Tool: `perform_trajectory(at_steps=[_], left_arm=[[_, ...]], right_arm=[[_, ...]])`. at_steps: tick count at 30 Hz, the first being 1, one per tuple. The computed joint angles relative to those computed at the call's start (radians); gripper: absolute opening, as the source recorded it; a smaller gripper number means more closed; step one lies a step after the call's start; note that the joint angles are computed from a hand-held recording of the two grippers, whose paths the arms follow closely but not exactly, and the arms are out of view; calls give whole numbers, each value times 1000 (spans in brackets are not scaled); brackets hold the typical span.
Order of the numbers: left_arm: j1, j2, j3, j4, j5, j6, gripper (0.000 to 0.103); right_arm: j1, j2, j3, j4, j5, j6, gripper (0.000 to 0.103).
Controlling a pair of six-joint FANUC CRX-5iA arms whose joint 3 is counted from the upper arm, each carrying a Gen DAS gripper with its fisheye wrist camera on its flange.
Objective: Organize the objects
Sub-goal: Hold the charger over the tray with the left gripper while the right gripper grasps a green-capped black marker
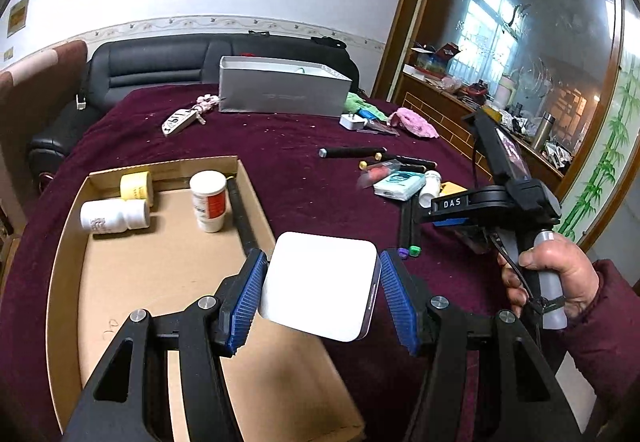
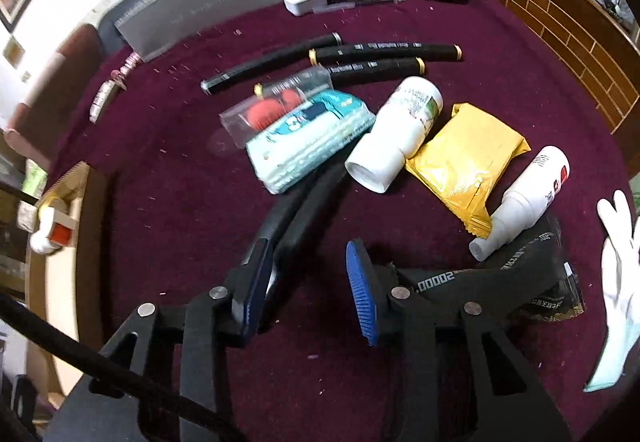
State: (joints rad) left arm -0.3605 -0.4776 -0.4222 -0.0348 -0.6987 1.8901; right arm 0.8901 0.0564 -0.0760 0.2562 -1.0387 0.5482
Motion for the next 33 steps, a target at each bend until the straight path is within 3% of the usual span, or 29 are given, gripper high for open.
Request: perform_trajectory(at_steps=[8,13,17,28,33], left_arm=[[63,-54,-71,79,26,-61,52],[84,-74,-92,93,28,-65,52],[94,-87,-97,80,21,-45,52],[88,-113,-76,-10,-31,32,52],[90,-110,-26,-100,-97,85,52]], right_arm=[[-6,104,107,16,-117,1,33],[17,141,123,90,-154,-16,31],[24,107,76,105,-117,-44,12],[33,-132,-124,-36,95,-71,12],[48,-185,-114,-134,176,0,12]])
